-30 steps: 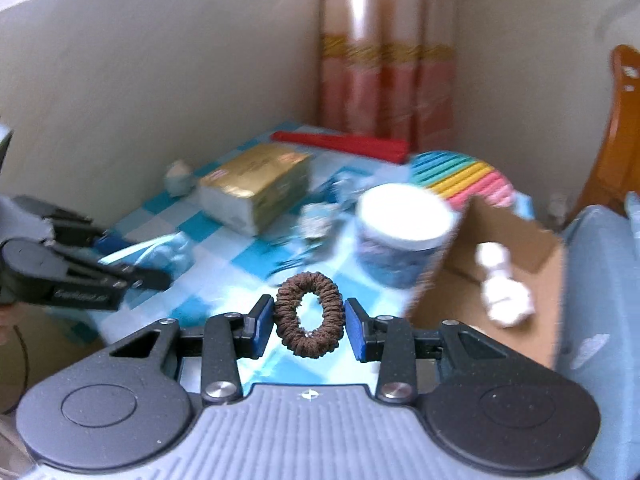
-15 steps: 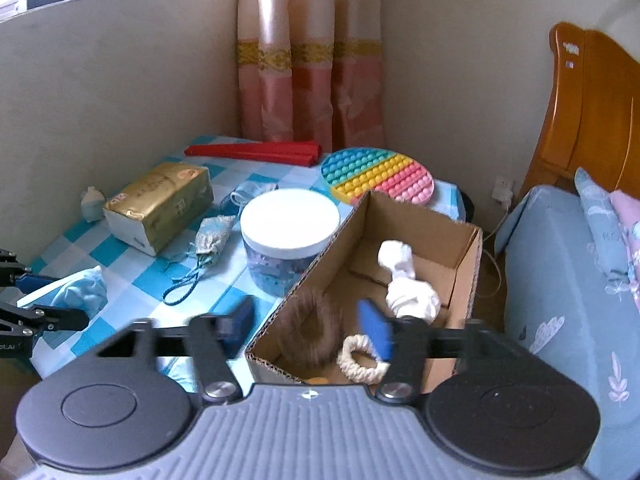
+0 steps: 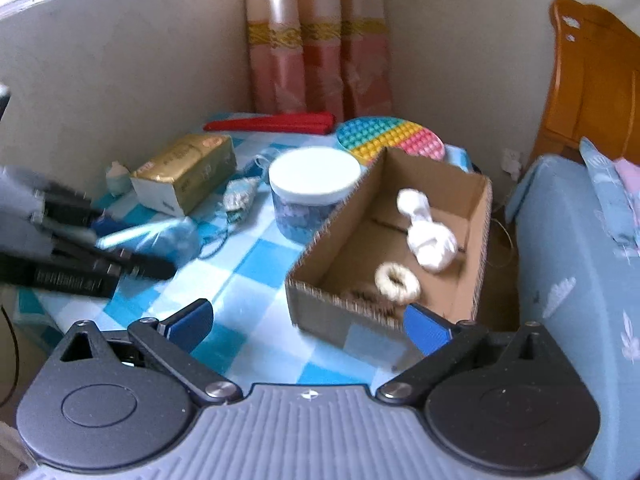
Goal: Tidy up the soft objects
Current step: 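Lower the blue mask into the box and open the left gripper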
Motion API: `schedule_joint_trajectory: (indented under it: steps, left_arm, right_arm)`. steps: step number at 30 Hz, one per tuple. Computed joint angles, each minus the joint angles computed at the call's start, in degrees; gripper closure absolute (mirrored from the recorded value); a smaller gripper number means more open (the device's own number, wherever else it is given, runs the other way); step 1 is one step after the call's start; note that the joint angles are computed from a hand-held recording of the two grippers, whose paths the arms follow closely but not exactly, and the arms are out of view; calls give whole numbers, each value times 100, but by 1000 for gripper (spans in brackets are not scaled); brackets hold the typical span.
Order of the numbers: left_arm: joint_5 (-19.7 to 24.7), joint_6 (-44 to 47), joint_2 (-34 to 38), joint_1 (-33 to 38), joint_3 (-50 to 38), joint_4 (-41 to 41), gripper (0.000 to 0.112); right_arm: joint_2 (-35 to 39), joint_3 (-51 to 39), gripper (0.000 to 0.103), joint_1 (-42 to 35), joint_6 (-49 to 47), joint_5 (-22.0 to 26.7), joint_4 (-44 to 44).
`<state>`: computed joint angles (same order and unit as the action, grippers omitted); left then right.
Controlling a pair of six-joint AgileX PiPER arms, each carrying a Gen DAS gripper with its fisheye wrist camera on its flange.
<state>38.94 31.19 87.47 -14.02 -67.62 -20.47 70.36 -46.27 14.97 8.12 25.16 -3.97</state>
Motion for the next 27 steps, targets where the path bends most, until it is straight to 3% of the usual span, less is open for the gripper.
schedule_joint_trajectory:
  steps: [9,17,19,21,23,24,27]
  left_arm:
    - [1172,-1460,1057,-942,-2010,1097,76]
    - [2502,-2172,2372,-1583,-4319,1520,76]
    - [2593,-2390,2660,-1730,-4734,1713,75]
    - [2599,-2565,2845,-1814,-4958,1872,67]
    - [2468,-2676,2905,-1880,-4966,2053,41]
    - [2283,-2672,2826,-1864,-4778,2039,36]
    - [2066,-2654,2661,-1783,-4472,1953,33]
  right_arm:
    - [-147,467,0,569,1371,357,-834]
    - [-477,758,0,165,449,43,173]
    - [-533,816,0,44,202,-9,435]
    - [-567,863,0,-90,-90,-29,730]
    - [-584,902,0,-178,-249,-43,876]
    - [-593,910,0,-207,-295,-30,907]
    - [-602,914,0,-241,-348,-4,915]
